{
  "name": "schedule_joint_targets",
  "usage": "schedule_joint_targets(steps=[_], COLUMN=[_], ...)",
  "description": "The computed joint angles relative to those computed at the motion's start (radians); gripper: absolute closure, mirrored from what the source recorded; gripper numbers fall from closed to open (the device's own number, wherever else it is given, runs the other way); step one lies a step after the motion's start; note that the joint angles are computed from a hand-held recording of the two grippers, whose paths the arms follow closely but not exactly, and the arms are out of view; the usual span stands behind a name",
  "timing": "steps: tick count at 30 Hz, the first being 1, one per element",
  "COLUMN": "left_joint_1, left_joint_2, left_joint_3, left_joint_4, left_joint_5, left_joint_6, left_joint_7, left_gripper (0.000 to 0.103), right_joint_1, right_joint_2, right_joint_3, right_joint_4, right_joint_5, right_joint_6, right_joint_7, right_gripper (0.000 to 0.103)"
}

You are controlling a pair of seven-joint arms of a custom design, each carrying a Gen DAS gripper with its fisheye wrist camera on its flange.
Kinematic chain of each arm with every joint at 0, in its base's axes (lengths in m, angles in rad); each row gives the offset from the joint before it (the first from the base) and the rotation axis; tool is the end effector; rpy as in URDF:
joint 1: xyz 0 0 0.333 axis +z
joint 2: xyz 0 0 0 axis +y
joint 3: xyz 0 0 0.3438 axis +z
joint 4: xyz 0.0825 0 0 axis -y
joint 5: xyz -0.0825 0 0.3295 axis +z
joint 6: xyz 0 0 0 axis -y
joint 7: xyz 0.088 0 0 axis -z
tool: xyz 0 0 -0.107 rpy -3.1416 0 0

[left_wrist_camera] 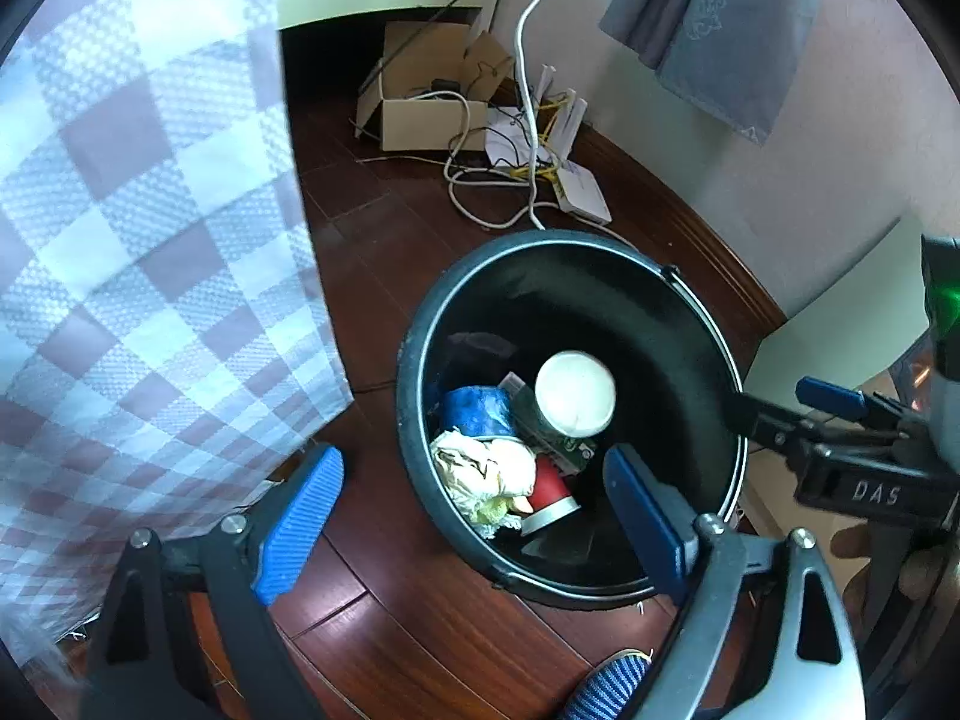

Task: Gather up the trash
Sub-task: 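Open both tools to drop the beige cloth and cup into the bin, then move both open tools back over the bed toward the red bag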

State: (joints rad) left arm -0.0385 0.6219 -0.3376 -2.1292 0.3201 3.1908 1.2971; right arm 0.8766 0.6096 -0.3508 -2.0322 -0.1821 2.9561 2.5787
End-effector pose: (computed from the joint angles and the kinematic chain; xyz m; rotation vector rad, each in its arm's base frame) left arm 0.5489 -0.2276 0.2533 -1.7177 2.3789 -0.7399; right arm 0.5123 0.3366 0.2598 -1.7513 2.1745 -0.3619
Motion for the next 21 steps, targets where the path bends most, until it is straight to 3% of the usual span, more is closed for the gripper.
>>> schedule_joint_targets(steps=[12,21], left_joint_1=[-0.062,-0.053], left_joint_2=[-0.062,-0.162], left_joint_3=[0.089,0.115], left_joint_4=[-0.049,-0.15], left_joint_5=[0.011,0.026], left_joint_6=[0.029,0.097], left_joint_7=[-0.039,-0.07], left_gripper=[0.011,0.01], right_joint_1=[0.064,0.175], right_joint_2=[-0.02,-0.072], right_joint_3=[-0.04,-0.122], right_joint_4=[0.031,0.021], right_joint_5=[-0.084,-0.26], right_joint_6=[-0.03,-0.05], right_joint_7=[0.054,0.229], right_gripper=[0.001,0.001])
